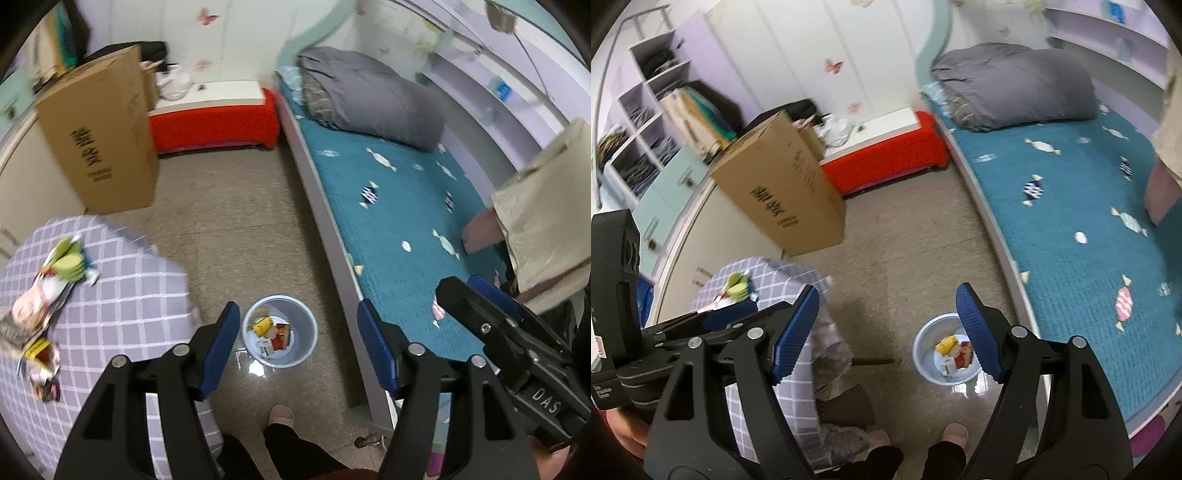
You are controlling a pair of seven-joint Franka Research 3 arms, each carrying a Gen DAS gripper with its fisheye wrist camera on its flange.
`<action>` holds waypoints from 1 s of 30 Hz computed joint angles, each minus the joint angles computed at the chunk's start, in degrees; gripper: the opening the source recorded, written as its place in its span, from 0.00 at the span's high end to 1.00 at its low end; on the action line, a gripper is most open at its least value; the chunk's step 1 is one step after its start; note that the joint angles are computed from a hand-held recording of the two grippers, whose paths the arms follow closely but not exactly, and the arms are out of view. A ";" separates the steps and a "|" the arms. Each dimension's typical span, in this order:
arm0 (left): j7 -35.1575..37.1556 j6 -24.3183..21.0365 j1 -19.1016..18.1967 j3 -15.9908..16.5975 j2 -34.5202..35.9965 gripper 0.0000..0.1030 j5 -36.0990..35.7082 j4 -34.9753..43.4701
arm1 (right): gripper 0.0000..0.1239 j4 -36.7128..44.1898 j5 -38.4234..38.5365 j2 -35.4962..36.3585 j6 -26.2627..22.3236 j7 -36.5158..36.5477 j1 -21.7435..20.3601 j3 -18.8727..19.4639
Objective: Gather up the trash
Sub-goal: 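Grasp the black snack bag with the left tool while the right tool grasps the yellow card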
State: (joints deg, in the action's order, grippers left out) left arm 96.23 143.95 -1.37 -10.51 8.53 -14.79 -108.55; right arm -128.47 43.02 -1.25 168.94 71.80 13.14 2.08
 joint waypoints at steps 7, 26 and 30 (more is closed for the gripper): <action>-1.37 1.42 3.06 3.67 -6.43 0.37 -1.38 -8.53 | 0.39 3.30 -0.03 2.49 -3.11 -1.47 3.33 2.93; 2.78 -1.37 16.16 13.34 -6.54 0.36 -2.11 -15.75 | 0.39 19.68 -15.71 19.80 -9.02 14.70 14.10 7.93; 4.88 -2.23 19.62 13.43 -2.79 0.35 -3.08 -14.09 | 0.39 23.84 -19.26 24.23 -10.21 18.72 16.25 7.83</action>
